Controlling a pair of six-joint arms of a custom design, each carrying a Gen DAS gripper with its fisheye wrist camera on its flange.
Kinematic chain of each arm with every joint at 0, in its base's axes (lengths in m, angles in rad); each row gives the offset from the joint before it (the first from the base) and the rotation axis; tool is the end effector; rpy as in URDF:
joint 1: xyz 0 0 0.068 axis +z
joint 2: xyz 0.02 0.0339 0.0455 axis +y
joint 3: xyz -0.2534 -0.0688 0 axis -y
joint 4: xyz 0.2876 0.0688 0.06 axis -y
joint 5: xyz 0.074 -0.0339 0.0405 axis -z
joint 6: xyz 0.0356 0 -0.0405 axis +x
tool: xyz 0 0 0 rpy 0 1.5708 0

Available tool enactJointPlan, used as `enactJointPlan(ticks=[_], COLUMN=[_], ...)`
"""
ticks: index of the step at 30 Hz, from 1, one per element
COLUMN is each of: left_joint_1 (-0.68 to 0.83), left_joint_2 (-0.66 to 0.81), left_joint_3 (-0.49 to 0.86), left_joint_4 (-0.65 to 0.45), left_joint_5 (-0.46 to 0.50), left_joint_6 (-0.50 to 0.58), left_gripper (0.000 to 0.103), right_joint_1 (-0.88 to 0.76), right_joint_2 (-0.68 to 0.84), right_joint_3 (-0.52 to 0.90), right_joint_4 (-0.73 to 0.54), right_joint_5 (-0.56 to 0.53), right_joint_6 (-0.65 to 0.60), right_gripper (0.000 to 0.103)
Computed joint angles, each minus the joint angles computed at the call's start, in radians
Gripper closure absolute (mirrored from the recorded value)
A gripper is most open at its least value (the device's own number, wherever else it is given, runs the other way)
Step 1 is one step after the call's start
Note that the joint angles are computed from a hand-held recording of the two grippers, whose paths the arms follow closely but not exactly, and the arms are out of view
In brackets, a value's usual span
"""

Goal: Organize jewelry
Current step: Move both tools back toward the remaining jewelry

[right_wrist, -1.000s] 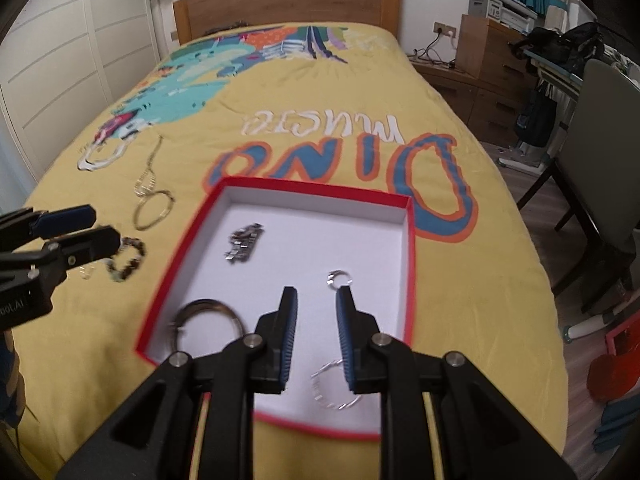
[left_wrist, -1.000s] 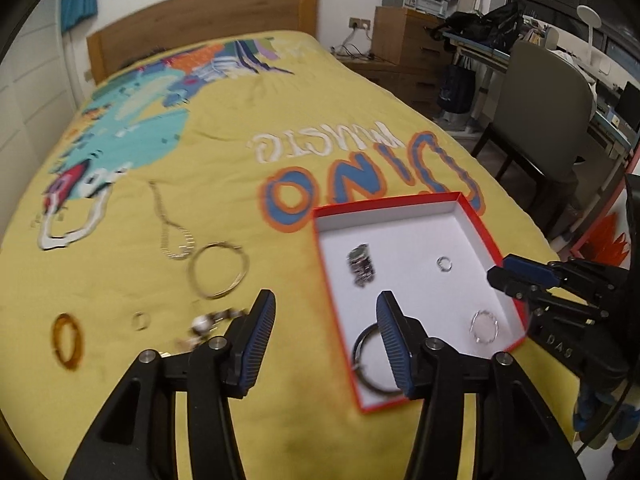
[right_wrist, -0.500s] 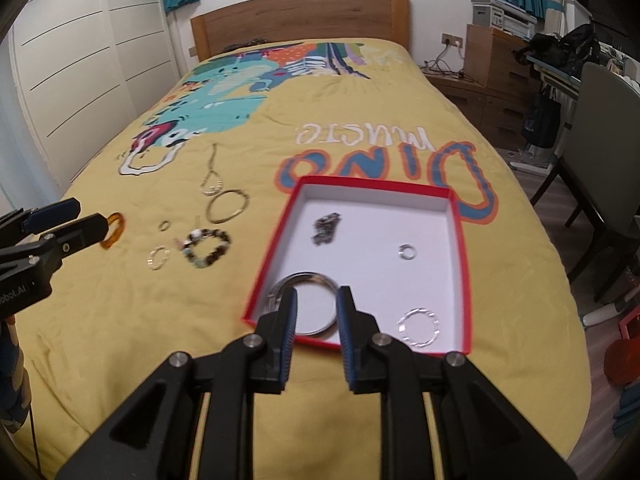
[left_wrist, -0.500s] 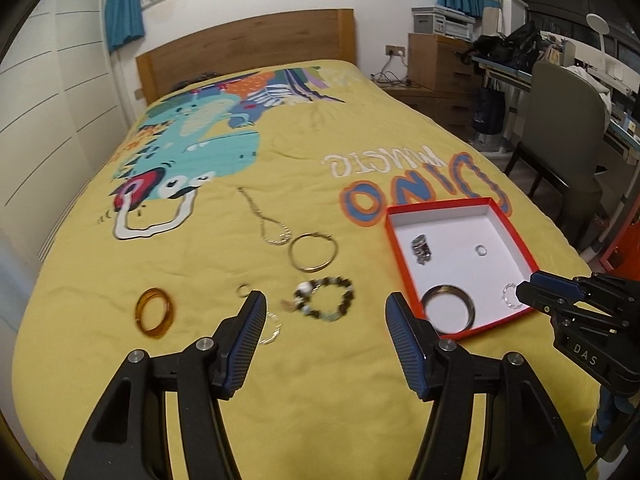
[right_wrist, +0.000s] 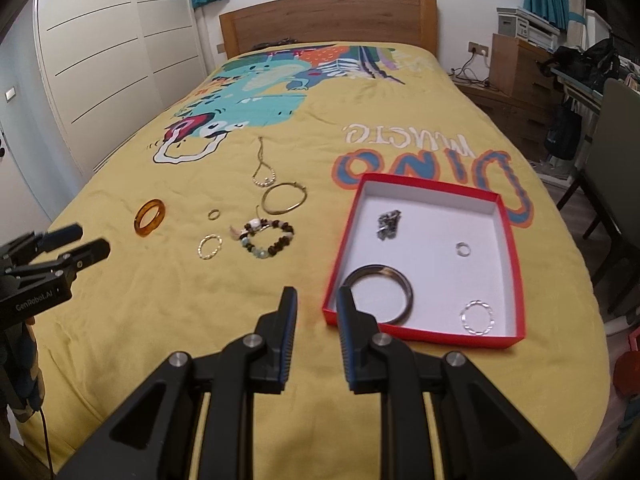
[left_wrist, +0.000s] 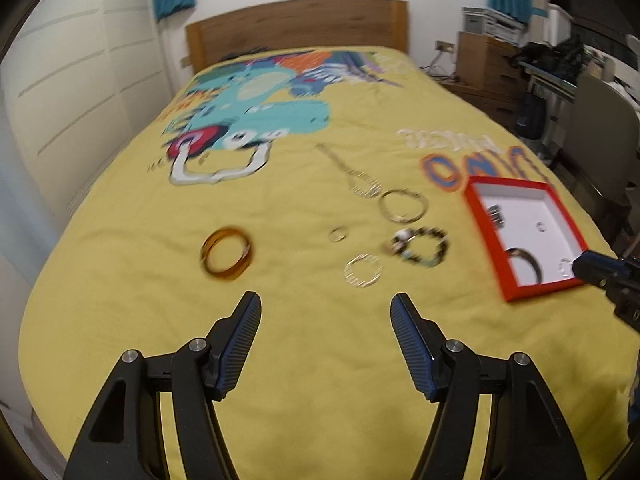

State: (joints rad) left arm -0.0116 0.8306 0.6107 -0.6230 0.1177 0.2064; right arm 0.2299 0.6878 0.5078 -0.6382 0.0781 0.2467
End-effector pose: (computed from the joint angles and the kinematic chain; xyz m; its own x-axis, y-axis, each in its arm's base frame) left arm 0.2156 -0.0067 0.2148 -0.7123 0.2118 -0.6691 0.2407 0.9693 0.0505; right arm 0.1883 0.0412 0.2020 -0.7320 0.0787 -0.6767 0.0036 0.9937 0.1117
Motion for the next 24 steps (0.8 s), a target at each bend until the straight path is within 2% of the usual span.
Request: enactJointPlan(ticks=[4,8,19,24], left_joint_1=[0.129,0.189,0.126,0.084], left_joint_2=[0.049,0.125,0.353,0.471], left_joint_3=[-0.008,-0.002,0.045,0.098], left_joint_4=[0.021,0.049,0.141,0.183], left_joint_5=[0.065,0.115,0.111,0.129], left_joint_6=[0.042,0.079,0.057,0.029], left_gripper=[0.038,0.04,0.059,0.062], right_joint_1=[0.034,0.066,0.07,0.071], right_joint_2=[0.065,0.154,0.407,0.576], right_joint_3=[0.004,0.014,0.072,0.137], right_joint_4=[0.055,0.121,0.282,0.365], right_joint_5=[-0.004,-0.015,-0.072,-0.086], right_joint_6=[0.018,0.028,0.015,0.032], right_gripper=[0.084,0.084,0.084,0.084])
